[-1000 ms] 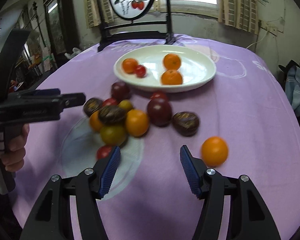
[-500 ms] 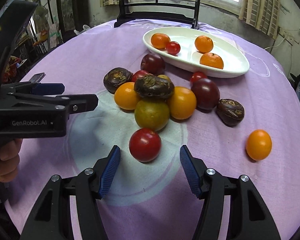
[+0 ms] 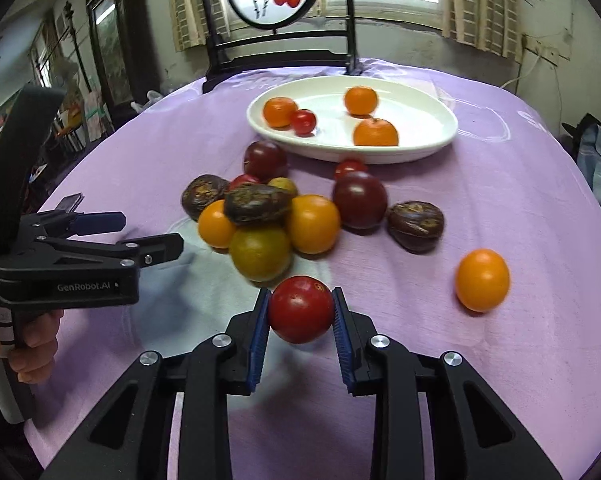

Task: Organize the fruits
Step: 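Grasp a brown dried fruit with the left tool while the right tool grasps a red tomato, then carry both fruits onto the white plate and open both tools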

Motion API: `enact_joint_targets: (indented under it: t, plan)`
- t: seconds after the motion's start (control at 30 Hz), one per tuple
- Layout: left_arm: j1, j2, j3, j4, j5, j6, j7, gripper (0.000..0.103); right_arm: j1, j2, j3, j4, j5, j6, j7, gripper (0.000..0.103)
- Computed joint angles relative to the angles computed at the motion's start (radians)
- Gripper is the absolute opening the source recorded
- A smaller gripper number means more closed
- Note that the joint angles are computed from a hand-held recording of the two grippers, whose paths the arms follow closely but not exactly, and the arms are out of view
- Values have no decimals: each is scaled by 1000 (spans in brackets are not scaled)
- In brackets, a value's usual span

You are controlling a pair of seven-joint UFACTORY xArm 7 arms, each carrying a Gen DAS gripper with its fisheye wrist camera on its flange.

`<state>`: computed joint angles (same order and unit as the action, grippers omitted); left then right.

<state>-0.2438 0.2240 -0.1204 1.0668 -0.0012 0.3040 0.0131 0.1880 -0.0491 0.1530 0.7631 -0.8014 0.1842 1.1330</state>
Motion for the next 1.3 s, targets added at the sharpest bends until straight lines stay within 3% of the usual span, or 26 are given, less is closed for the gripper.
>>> enact_joint_targets:
  t: [0.13,0.37,0.53,0.63,0.67,0.7,0.8,0.9,1.0,1.17,1.3]
  plan:
    - [-46,24,67,31,131,-10,-123,88,-28,-23,-2,-34,-50,-29,62,31]
    - [-69,88,85,113,237,42,-148,86,-71,-31,7,-59,-38,-107,57,31]
    - [-84,146,78,192,268,58,-155,80,-95,-37,29,-58,-73,-101,89,31]
    - [-37,181,22,228,184,43,-66,66,-87,-30,25,-57,-43,-93,60,31]
    - [-3,187,-19,232,129,35,-11,51,-83,-28,22,-58,-30,-93,47,31]
    - [16,191,-46,233,83,29,32,43,-79,-24,19,-58,-12,-94,30,31]
    - [-15,186,-16,215,70,-4,35,43,-82,-25,21,-57,-24,-98,39,31]
    - [37,160,-65,204,-32,44,99,43,-100,-24,29,-48,-108,-100,114,31]
    - [65,100,-86,145,-115,22,164,43,-100,-27,22,-50,-131,-109,144,31]
    - [100,2,-115,71,-277,5,295,43,-130,-77,48,-32,-330,-80,334,31]
    - [87,-44,-114,71,-368,-13,376,43,-134,-123,47,-14,-307,-87,266,31]
